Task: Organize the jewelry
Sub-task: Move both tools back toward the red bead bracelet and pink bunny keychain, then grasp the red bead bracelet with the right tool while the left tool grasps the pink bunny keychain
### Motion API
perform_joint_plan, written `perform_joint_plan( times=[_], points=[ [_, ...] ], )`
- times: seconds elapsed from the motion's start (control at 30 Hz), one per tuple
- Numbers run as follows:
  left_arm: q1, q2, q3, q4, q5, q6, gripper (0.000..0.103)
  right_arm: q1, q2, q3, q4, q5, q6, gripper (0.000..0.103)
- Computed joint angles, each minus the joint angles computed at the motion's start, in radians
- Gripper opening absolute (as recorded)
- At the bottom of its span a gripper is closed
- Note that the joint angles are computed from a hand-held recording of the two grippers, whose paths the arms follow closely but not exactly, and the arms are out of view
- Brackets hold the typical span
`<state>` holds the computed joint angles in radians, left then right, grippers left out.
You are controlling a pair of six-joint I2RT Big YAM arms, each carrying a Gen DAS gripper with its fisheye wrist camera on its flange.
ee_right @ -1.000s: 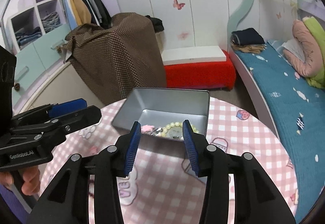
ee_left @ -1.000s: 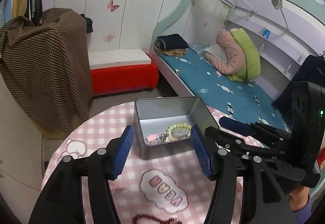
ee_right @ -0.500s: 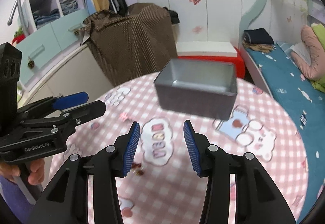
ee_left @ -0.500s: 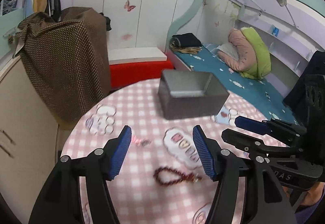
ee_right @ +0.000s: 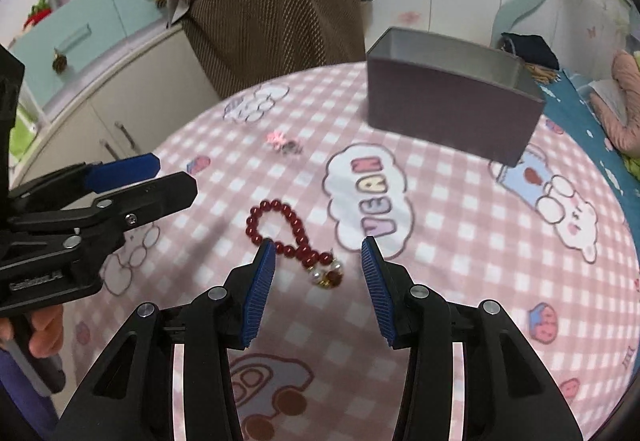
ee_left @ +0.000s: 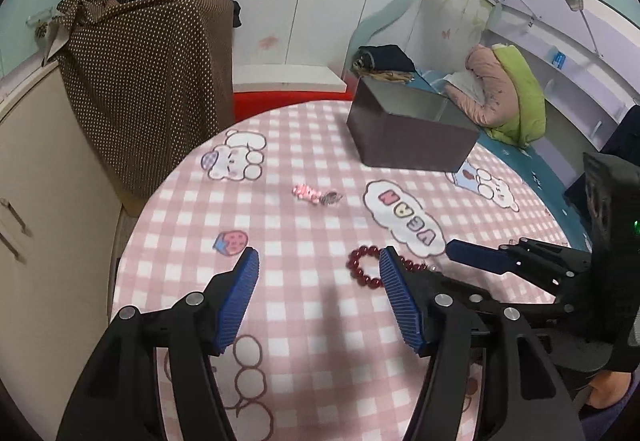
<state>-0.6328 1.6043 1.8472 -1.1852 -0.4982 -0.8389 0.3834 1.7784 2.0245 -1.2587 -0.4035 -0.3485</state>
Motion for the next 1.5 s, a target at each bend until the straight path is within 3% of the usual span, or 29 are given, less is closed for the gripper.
perform_joint_plan(
  times=[0.13, 0.33, 0.73, 1.03, 1.27, 1.5],
  points=[
    [0.005, -0.004, -0.017, 0.013, 0.014, 0.0, 0.06, 0.015, 0.0, -0.014, 0.009, 0.029, -0.015, 0.043],
    [0.015, 0.013, -0.009, 0.021, 0.039, 0.008, 0.06, 0.012, 0.002, -0.024, 0.029, 0.05, -0.027, 0.011],
    [0.071, 0.127, 0.123, 0.007, 0.118, 0.035, 0.06, -0.062, 0.096, 0.134, 0.028, 0.011, 0.046, 0.01],
    [0.121, 0.245, 0.28, -0.081, 0.155, 0.014, 0.058, -0.093, 0.188, 0.284, -0.025, -0.026, 0.052, 0.01],
    [0.126, 0.268, 0.312, -0.123, 0.132, 0.009, 0.028, -0.101, 0.215, 0.326, -0.043, -0.052, 0.051, 0.01],
    [0.122, 0.267, 0.308, -0.133, 0.103, 0.025, 0.02, -0.108, 0.209, 0.323, -0.037, -0.064, 0.06, 0.01]
  ],
)
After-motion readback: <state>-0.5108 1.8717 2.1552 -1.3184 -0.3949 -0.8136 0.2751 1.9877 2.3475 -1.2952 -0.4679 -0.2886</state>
